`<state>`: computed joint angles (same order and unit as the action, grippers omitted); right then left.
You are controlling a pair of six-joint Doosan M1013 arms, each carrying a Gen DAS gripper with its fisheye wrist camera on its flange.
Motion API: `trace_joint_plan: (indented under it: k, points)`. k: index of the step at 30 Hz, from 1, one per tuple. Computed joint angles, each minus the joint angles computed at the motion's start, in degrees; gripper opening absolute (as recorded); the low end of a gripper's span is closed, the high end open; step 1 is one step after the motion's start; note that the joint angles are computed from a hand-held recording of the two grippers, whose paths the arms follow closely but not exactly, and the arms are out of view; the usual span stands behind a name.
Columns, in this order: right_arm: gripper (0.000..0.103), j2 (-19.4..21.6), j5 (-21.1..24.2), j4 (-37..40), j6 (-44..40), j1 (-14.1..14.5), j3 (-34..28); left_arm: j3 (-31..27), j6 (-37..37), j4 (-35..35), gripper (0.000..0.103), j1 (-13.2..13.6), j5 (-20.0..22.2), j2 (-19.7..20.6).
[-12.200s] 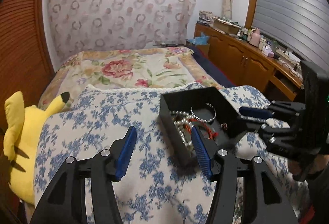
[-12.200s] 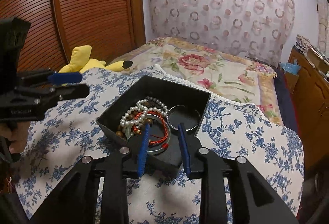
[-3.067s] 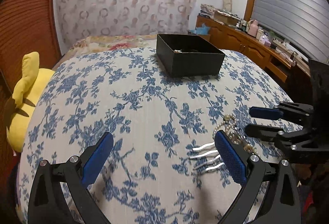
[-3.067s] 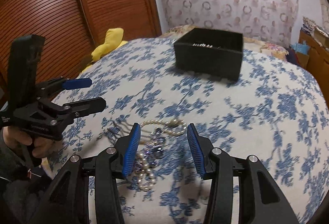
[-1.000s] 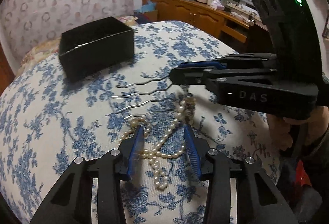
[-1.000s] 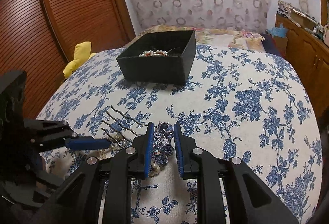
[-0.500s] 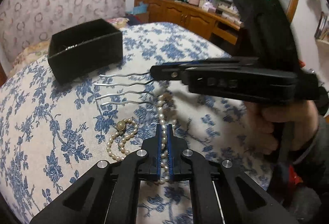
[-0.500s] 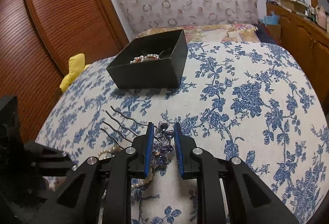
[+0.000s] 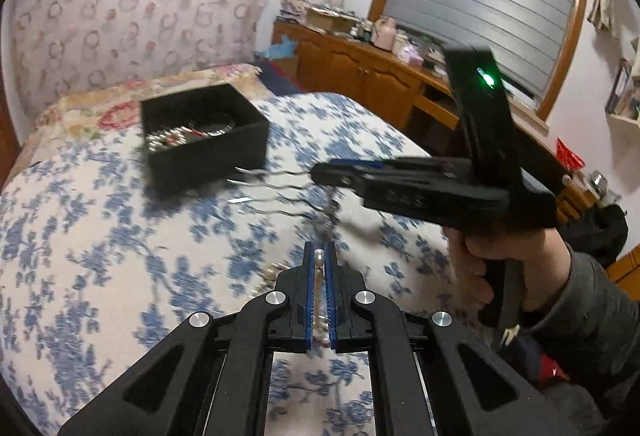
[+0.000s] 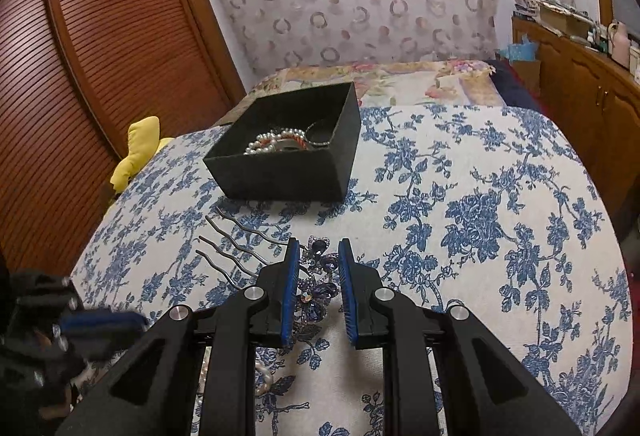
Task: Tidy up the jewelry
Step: 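Carry both to the box while the left tool releases the pearl strand inside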
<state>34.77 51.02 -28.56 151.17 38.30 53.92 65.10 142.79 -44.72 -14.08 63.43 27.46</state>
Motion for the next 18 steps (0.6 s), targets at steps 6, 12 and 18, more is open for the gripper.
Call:
trace_joint_plan:
  k: [6,12,18]
  points:
    - [0.022,-0.43,0.40,-1.63,-0.31,0.53,-0.46,-1.64,-0.98,0.18,0.004,0.43,-2.52,-0.16]
    - [0.022,-0.62,0.97,-3.95,-1.56,1.24,-1.99,-4.13,-1.35,0.29,0.004,0.64,-4.75,-0.16]
    - [0.022,-0.38,1.76,-5.93,-2.84,1.70,-4.05,-7.80,-2.75,0.65,0.004,0.60,-6.63,0.53]
